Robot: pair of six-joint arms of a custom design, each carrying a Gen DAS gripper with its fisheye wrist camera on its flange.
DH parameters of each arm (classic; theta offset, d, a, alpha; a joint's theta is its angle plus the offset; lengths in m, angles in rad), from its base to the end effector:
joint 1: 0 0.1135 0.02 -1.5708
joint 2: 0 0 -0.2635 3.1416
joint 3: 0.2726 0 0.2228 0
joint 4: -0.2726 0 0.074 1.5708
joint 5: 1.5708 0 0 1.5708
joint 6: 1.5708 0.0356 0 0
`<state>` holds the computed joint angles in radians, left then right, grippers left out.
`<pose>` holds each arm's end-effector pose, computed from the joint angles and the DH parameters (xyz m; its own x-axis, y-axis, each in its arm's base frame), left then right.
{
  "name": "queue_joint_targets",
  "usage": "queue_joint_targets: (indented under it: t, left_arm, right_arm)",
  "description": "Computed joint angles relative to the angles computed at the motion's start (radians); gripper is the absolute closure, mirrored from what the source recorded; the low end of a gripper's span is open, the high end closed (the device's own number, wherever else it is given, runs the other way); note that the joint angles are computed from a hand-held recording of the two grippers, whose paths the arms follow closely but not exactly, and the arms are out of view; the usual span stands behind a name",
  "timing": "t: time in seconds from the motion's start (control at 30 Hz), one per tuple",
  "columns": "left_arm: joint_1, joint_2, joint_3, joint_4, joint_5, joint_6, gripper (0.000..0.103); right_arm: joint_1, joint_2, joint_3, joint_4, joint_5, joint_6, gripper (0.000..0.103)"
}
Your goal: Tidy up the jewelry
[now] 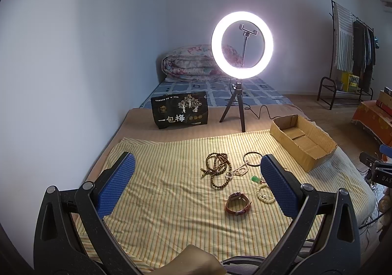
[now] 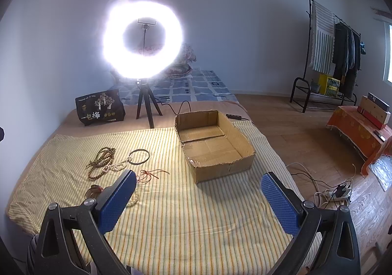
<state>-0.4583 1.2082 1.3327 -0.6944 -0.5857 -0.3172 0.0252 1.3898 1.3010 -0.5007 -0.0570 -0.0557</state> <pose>0.2054 -0.0794 0.3901 -0.4445 -0.0705 -0.8930 -0.1972 0.9801 0.0208 0.2825 0.0091 0.3525 -0.5509 -0.0695 -0.8317 -0.1033 0.9945 -0.0147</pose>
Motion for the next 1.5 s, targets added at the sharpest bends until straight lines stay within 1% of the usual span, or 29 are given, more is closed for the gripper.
queue_joint_targets:
  t: [0.47, 0.93, 1.1, 1.23, 1.3, 1.43, 1.5]
  left_arm:
    - [-0.006, -0.003, -0.005, -0.001, 0.0, -0.003, 0.0]
    - [0.017, 0.009, -0.048, 0.034, 0.029, 0.009, 0.0]
    - [0.068, 0.028, -0.058, 0.053, 0.09, 0.025, 0.0]
    - [0.127, 0.053, -0.071, 0.065, 0.143, 0.04, 0.0]
    - [0.164, 0.071, -0.078, 0.077, 0.191, 0.051, 0.0]
    - [0.234, 0.123, -0.093, 0.113, 0.297, 0.095, 0.0]
    - [0.267, 0.157, -0.099, 0.131, 0.352, 0.109, 0.0]
  right_arm:
    - [0.008, 0.003, -0.006, 0.004, 0.006, 0.001, 0.0]
    - [0.005, 0.027, -0.003, 0.007, 0.001, -0.005, 0.0]
    - [0.008, 0.053, 0.012, 0.019, 0.001, -0.017, 0.0]
    - [0.016, 0.099, 0.037, 0.036, -0.001, -0.053, 0.0]
    - [0.017, 0.129, 0.053, 0.042, -0.025, -0.069, 0.0]
    - [0.014, 0.217, 0.105, 0.028, -0.11, -0.101, 0.0]
    - [0.025, 0.255, 0.125, 0.021, -0.123, -0.125, 0.0]
